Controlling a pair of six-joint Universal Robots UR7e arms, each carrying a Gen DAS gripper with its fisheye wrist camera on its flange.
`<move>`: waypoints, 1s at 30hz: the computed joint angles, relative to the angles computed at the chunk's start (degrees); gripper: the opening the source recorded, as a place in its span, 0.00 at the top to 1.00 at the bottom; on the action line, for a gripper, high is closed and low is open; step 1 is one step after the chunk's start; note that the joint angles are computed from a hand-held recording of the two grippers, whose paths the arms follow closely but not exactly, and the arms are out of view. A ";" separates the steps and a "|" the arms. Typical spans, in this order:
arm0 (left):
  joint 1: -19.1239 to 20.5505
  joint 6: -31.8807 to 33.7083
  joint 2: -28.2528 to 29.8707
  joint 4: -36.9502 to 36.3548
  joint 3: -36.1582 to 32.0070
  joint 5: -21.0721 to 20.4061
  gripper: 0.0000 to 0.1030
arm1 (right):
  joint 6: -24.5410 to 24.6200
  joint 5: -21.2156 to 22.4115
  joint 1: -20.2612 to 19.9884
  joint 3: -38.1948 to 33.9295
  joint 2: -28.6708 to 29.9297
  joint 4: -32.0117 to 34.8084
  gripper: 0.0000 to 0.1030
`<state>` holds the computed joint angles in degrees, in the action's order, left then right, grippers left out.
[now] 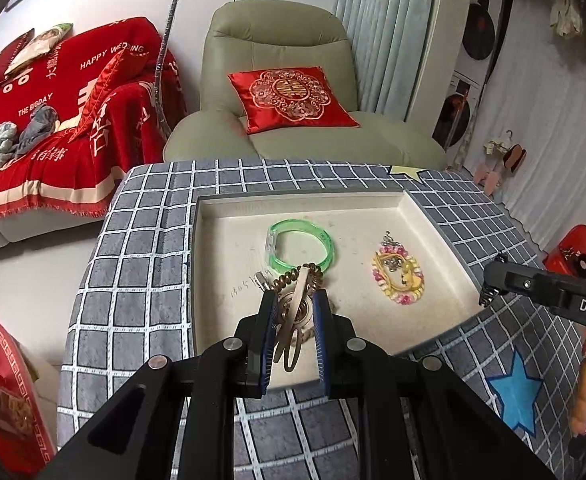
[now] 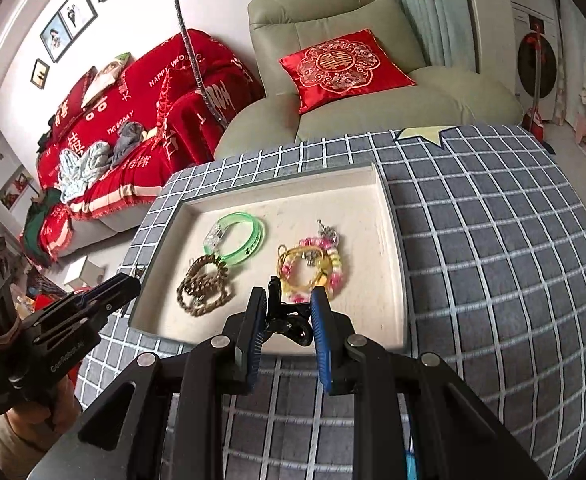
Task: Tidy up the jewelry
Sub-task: 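Carry the hair tie and claw clip into the tray and open both tools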
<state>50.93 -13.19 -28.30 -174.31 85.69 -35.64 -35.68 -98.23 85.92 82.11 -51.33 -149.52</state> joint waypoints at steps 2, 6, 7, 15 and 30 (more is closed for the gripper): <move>0.65 0.19 0.48 1.05 -1.20 -0.11 0.67 | -0.07 -0.37 0.20 -1.28 1.09 0.27 0.76; 1.48 -0.82 1.13 3.09 -2.87 -0.36 0.67 | 0.31 -1.18 0.39 -4.60 3.87 1.61 0.76; 1.79 -1.18 1.25 3.77 -3.31 -0.67 0.67 | 0.40 -1.35 0.37 -5.10 4.36 1.77 0.76; 3.19 -2.69 3.62 9.03 -7.49 0.11 0.67 | 1.41 -3.27 -0.01 -9.87 8.48 3.44 0.76; 3.59 -1.30 6.47 11.04 -10.39 3.85 0.67 | -1.63 -8.51 0.19 -11.29 12.25 -0.03 0.75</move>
